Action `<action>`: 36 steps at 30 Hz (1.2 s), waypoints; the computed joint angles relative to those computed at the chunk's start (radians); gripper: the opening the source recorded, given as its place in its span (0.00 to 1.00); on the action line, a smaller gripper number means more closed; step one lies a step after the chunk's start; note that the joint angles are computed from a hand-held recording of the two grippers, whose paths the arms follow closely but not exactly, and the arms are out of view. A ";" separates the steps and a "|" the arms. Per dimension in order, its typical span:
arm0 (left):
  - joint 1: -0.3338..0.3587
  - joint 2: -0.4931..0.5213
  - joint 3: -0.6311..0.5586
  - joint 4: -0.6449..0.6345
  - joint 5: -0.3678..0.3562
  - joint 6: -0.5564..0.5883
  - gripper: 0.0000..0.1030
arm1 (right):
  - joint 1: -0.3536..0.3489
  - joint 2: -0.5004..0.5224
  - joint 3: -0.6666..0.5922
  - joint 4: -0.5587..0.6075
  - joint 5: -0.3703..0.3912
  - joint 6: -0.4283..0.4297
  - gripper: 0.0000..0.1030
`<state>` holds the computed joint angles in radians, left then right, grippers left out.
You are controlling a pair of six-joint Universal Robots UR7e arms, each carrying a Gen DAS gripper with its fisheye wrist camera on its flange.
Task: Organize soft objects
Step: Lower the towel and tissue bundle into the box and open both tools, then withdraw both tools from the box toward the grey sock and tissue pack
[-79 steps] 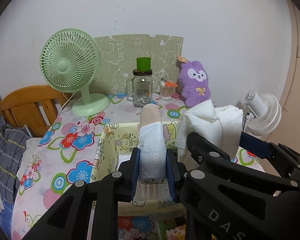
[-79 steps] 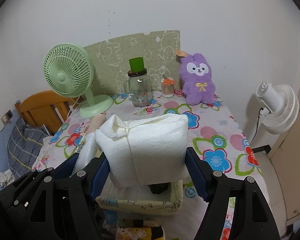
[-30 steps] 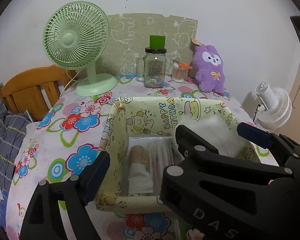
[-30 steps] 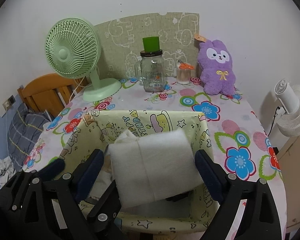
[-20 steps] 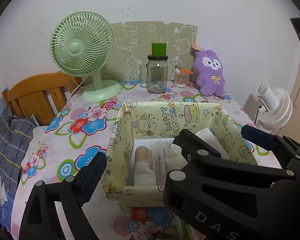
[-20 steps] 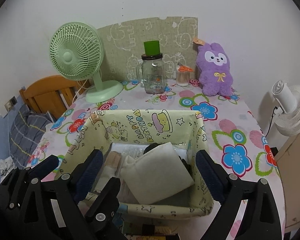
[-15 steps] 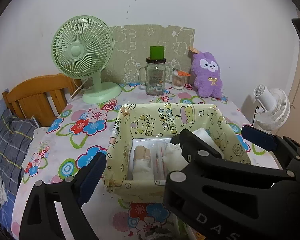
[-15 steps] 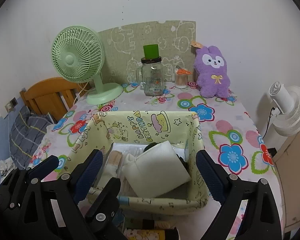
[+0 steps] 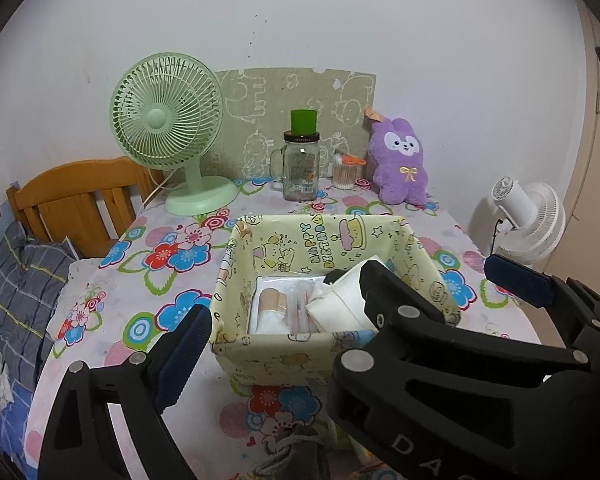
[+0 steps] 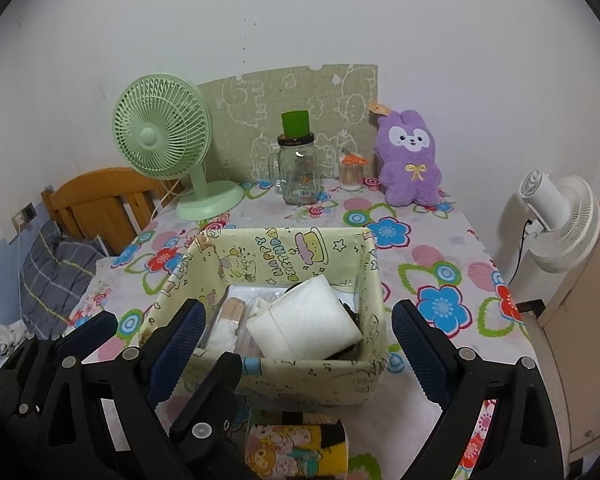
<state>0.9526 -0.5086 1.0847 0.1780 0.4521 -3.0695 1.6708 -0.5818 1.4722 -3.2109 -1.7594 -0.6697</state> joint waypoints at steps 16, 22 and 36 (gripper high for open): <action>-0.057 -0.041 0.135 -0.087 -0.010 -0.007 0.93 | -0.016 -0.096 0.162 -0.116 0.020 -0.010 0.93; -0.074 -0.045 0.165 -0.096 -0.028 -0.027 0.93 | -0.026 -0.123 0.216 -0.147 0.031 -0.010 0.93; -0.090 -0.062 0.249 -0.139 -0.046 -0.055 0.96 | -0.045 -0.154 0.305 -0.206 0.060 -0.038 0.93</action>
